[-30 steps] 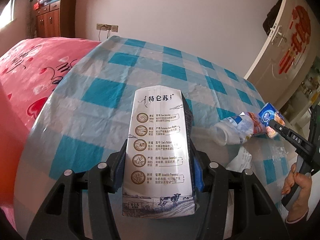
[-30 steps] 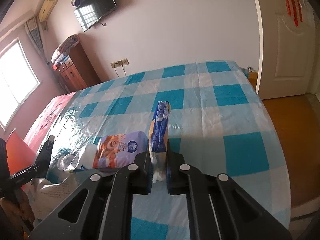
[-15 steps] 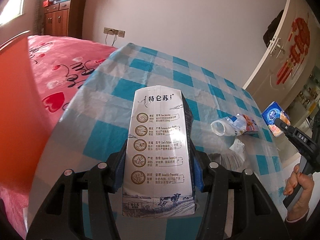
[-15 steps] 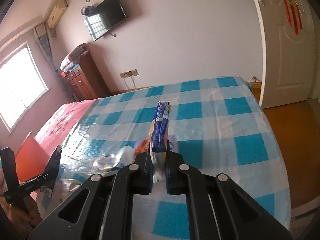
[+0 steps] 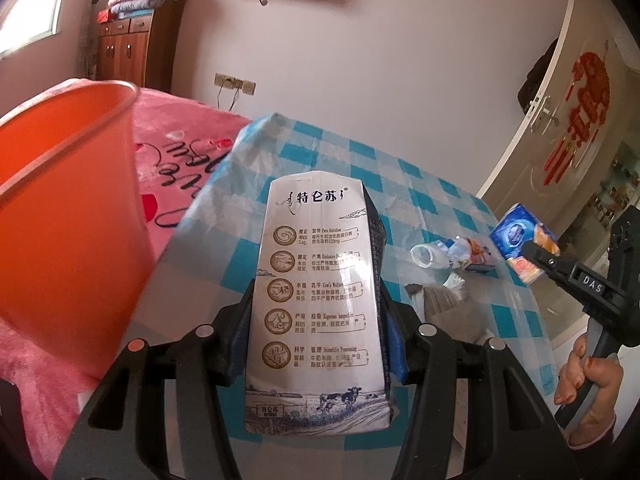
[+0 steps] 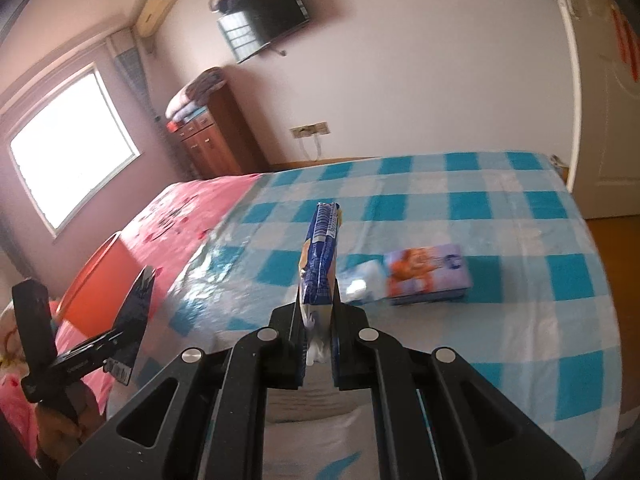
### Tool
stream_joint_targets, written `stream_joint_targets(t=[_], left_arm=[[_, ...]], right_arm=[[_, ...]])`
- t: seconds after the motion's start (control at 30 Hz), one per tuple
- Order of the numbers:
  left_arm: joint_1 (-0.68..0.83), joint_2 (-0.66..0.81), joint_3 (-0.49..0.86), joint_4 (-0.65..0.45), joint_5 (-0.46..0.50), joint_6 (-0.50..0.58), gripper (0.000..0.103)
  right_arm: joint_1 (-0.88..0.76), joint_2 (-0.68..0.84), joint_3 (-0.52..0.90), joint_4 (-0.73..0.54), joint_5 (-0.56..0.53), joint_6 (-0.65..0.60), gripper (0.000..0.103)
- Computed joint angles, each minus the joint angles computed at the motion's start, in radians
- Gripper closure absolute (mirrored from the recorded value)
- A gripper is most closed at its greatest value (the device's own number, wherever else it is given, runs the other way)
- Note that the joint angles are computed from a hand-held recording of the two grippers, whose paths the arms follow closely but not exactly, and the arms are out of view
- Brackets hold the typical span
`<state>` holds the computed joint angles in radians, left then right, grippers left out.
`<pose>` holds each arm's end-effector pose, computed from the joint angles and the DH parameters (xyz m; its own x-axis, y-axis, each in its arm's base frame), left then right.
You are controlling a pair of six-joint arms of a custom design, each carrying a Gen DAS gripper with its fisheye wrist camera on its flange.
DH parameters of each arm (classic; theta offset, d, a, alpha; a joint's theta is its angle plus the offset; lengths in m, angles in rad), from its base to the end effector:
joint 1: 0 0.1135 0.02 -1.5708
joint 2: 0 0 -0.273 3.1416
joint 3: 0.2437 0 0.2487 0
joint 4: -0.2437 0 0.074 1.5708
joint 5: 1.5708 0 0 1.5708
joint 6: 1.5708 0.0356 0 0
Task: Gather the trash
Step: 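Grasp the blue-wrapped snack bar with the right gripper and lift it, then carry both items over the orange bucket and open both grippers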
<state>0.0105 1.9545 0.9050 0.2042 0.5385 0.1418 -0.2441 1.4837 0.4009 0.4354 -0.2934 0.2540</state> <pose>0.3640 -0.0144 0.1090 -0.6938 0.1141 -0.7111 0.4337 0.8545 -0.2861 0.2437 -0.0501 0.1352 -0.5646 0.3885 -0.7282 0.1543 0.9164 0.3693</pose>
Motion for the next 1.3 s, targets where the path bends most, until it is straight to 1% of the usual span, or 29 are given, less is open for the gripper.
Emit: stream_joint_targets(t=[0.1,0.27,0.3,0.43,0.6,0.7,0.9,1.0,1.07,1.17,1.3], left_arm=[[0.032,-0.029,-0.011,-0.007,0.029,0.008,0.048],[0.099,-0.088,-0.028,-0.013,0.064,0.013,0.048],[0.114,-0.102,-0.03,-0.015,0.069,0.013,0.048],[0.188,-0.162,-0.027,-0.025,0.091,0.007,0.048],[0.267,-0.194,0.001,-0.016,0.094,-0.015,0.048],[0.308,-0.179,0.042,-0.011,0.077,-0.037,0.048],[0.345,-0.087,0.155,-0.03,0.027,-0.064,0.048],[0.354,-0.027,0.222,-0.058,0.021,-0.083,0.048],[0.359,-0.017,0.233,-0.051,0.018,-0.082,0.048],[0.357,-0.002,0.26,-0.06,0.004,-0.077,0.047],[0.347,0.04,0.308,-0.084,-0.014,-0.078,0.047]], right_arm=[[0.079,-0.032,0.019,-0.041,0.036,0.012,0.094],[0.231,-0.056,0.105,-0.118,0.053,0.045,0.094],[0.231,-0.056,0.105,-0.118,0.053,0.045,0.094],[0.348,-0.037,0.212,-0.173,0.077,0.052,0.094],[0.475,0.044,0.383,-0.226,0.071,0.053,0.094],[0.529,0.113,0.495,-0.256,0.06,0.046,0.094],[0.621,0.261,0.719,-0.329,0.059,0.023,0.094],[0.653,0.334,0.804,-0.349,0.056,0.021,0.094],[0.673,0.387,0.863,-0.356,0.057,0.022,0.094],[0.688,0.455,0.939,-0.37,0.054,0.031,0.094],[0.695,0.513,0.967,-0.328,0.021,0.043,0.092]])
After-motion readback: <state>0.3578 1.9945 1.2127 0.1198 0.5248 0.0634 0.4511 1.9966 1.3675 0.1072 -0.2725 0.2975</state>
